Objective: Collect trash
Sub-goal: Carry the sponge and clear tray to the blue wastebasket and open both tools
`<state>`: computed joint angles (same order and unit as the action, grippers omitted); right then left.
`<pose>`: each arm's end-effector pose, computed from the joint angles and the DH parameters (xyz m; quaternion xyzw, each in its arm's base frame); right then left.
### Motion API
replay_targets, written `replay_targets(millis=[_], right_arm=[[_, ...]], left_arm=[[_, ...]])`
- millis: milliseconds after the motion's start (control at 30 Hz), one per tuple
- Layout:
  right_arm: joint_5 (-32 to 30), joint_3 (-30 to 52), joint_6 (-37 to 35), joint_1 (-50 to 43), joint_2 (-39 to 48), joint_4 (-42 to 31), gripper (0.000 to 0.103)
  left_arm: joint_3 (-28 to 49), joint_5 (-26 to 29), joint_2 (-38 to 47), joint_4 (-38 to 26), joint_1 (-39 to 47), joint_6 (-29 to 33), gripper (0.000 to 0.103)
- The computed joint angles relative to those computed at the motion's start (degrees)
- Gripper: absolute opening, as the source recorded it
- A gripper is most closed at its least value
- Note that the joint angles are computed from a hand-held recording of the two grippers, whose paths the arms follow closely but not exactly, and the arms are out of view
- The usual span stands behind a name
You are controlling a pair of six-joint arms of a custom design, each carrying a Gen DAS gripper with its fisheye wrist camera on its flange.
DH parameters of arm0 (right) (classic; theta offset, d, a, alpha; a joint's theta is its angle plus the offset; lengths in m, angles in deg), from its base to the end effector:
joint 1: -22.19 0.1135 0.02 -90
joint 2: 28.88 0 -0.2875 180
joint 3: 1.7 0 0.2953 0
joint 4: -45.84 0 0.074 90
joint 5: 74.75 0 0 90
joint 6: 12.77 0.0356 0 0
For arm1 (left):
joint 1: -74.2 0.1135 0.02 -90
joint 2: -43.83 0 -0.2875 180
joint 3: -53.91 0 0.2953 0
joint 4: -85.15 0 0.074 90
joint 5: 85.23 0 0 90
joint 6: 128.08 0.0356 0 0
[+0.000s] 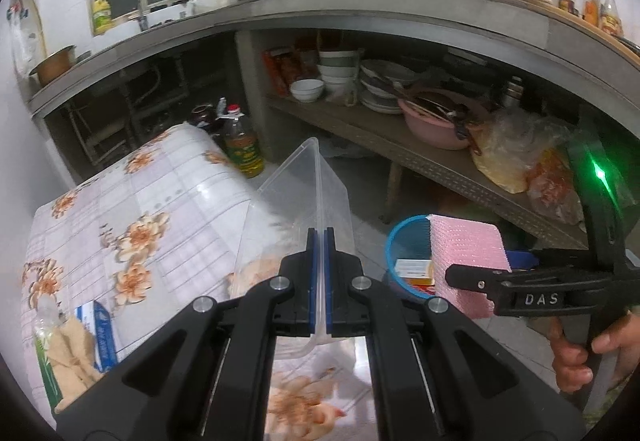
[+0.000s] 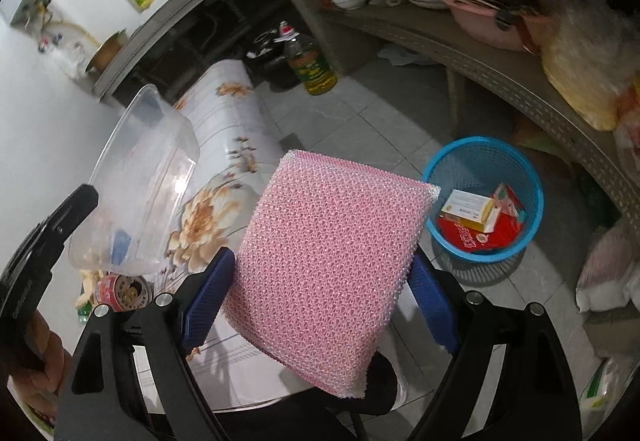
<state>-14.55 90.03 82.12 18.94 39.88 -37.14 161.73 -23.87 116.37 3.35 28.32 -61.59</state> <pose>0.2408 0.0040 0.4059 -0.0001 0.9358 0.2519 0.2465 0.1844 -0.1656 0.4819 0.0847 0.9007 -0.0154 0.4258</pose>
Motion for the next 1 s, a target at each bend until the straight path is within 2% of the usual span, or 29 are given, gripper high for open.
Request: replay_targets(millis=[200,400,567,700,833,1000], right_arm=[[-2.79,-1.15,-2.57,-8.91,1.16,-0.62,0.083],[-3.12,-3.27,-3.86,-19.47,3.69,0.30,0.083],[-2.33,-5.94,-3.55,-24.75,7.48,2.85,0.083],[-0.78,-7.61,-3.16,-24.65,10.76,6.02,0.083],[1.53,-8.44,-2.94,-23.20,16.20,10.48,0.083],[5.55,-7.73,1.13,-18.06,25.67,19.73,0.087]], left_arm=[[2.38,3.77,3.77,1.02,-0.58,-0.35,0.001],[8.37,13.78,11.73,1.02,1.55,-0.41,0.001],[14.59,19.94,20.55,0.07,2.47,0.49,0.001],[21.08,24.99,28.89,-1.54,3.59,0.60,0.001],[26.96,25.88,35.33,-2.78,3.78,0.93,0.001],[35.57,26.74,43.55,-5.65,4.49,1.91,0.001]])
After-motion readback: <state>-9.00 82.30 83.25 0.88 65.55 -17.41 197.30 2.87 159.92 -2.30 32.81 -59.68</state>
